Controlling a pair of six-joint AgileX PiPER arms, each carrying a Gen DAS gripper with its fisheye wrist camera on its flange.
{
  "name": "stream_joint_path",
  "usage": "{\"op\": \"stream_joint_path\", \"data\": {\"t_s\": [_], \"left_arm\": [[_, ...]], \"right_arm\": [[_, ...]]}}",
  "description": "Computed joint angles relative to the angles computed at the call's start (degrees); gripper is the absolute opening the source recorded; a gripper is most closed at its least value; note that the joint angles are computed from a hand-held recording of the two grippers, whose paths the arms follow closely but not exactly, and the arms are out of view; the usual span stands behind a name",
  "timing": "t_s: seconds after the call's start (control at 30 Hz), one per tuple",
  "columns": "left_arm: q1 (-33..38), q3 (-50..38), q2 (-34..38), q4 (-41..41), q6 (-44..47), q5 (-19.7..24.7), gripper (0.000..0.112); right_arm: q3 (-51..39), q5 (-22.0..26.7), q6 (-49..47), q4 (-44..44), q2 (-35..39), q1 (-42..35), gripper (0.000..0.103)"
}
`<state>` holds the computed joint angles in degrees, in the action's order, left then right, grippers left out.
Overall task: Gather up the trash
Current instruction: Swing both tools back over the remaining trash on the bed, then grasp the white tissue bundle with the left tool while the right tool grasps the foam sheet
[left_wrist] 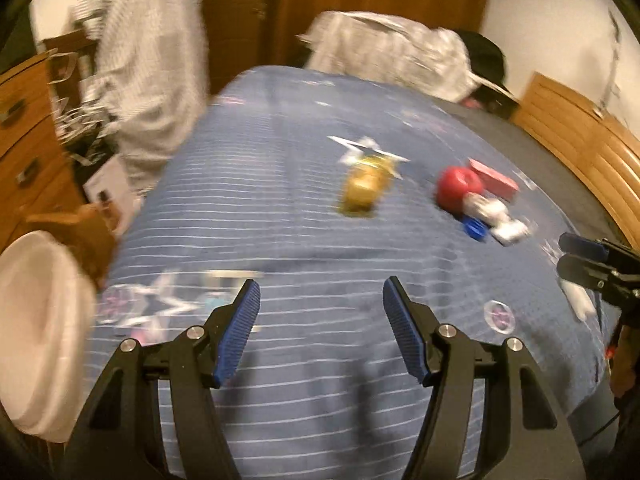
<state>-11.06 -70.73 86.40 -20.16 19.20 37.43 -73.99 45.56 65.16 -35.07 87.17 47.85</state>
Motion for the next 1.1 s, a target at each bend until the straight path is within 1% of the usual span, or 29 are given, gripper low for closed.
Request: {"op": "stream_joint_path", "data": {"t_s": [0.07,0.2,0.3,0.37,0.43,0.47,0.5,0.57,0.7,0.73,0.77,0.8,0.83,0.87,0.9,1.0,1.07,1.1], "left_arm": [[-4.4,-0.4,1.6,1.1,-1.3,-0.7,0.061],[-12.4,-3.1,6.0,3.2,-4.4,-1.7,0.061],[-17.9,-6.7,10.4,4.0,-4.6,-1.6,0.061],[-22.0,-10.5,14.1,4.2,-4.4,-1.2,0.061],[-24.0,-14.9,17.9,2.5,-2.9,0.3,0.061],[-25.0,-17.4,20.0,2.2,-2.5,0.8,0.061],[-25.4,-19.2,21.4,1.6,-1.9,1.5,0.061],[-26.7,-24.3,25.0,0.7,-1.9,3.1,0.061],[-28.9,-37.1,33.5,0.8,-3.2,7.2,0.061],[-29.5,-40.6,35.6,1.2,-3.5,8.6,0.061],[-30.2,-44.6,38.1,2.1,-4.2,10.3,0.061],[-30.7,-47.8,39.9,3.2,-4.9,11.8,0.061],[-31.2,-50.8,41.6,4.6,-6.0,13.3,0.061],[-31.4,-53.7,43.2,5.6,-7.1,14.8,0.061],[-31.8,-58.0,45.8,6.8,-8.6,16.9,0.061],[-31.9,-66.9,50.9,8.0,-10.7,21.7,0.061],[-32.4,-72.0,53.6,8.5,-11.4,24.4,0.061],[-32.5,-75.5,55.3,7.9,-11.4,26.8,0.061]], "right_arm": [[9.5,1.1,5.7,-4.4,-7.4,0.3,0.071],[22.5,5.2,14.5,-8.9,-18.8,1.7,0.072],[30.1,8.6,18.1,-10.0,-26.0,1.1,0.073],[34.4,8.6,18.7,-9.4,-30.1,-0.6,0.073],[37.8,6.3,17.0,-7.7,-33.0,-4.4,0.073],[39.7,3.5,14.5,-5.9,-34.4,-8.0,0.073],[40.5,1.8,13.6,-5.1,-34.4,-9.5,0.074],[42.3,-4.7,8.2,-1.4,-33.3,-15.4,0.075],[42.3,-12.1,6.2,0.2,-26.7,-18.1,0.075],[41.1,-12.5,7.5,-0.6,-24.2,-17.3,0.074],[41.9,-14.4,6.5,-0.3,-23.4,-18.4,0.073],[41.7,-14.8,6.8,-0.4,-22.9,-18.3,0.063],[42.2,-15.9,5.8,0.5,-23.0,-19.2,0.057],[43.5,-17.9,4.2,1.8,-23.6,-21.1,0.057],[44.1,-18.0,3.1,2.7,-24.8,-21.9,0.056],[46.7,-18.9,-2.9,7.1,-28.7,-26.2,0.056],[47.5,-18.4,-9.6,11.7,-31.0,-29.7,0.056],[47.8,-18.4,-14.3,15.0,-31.8,-31.7,0.056]]}}
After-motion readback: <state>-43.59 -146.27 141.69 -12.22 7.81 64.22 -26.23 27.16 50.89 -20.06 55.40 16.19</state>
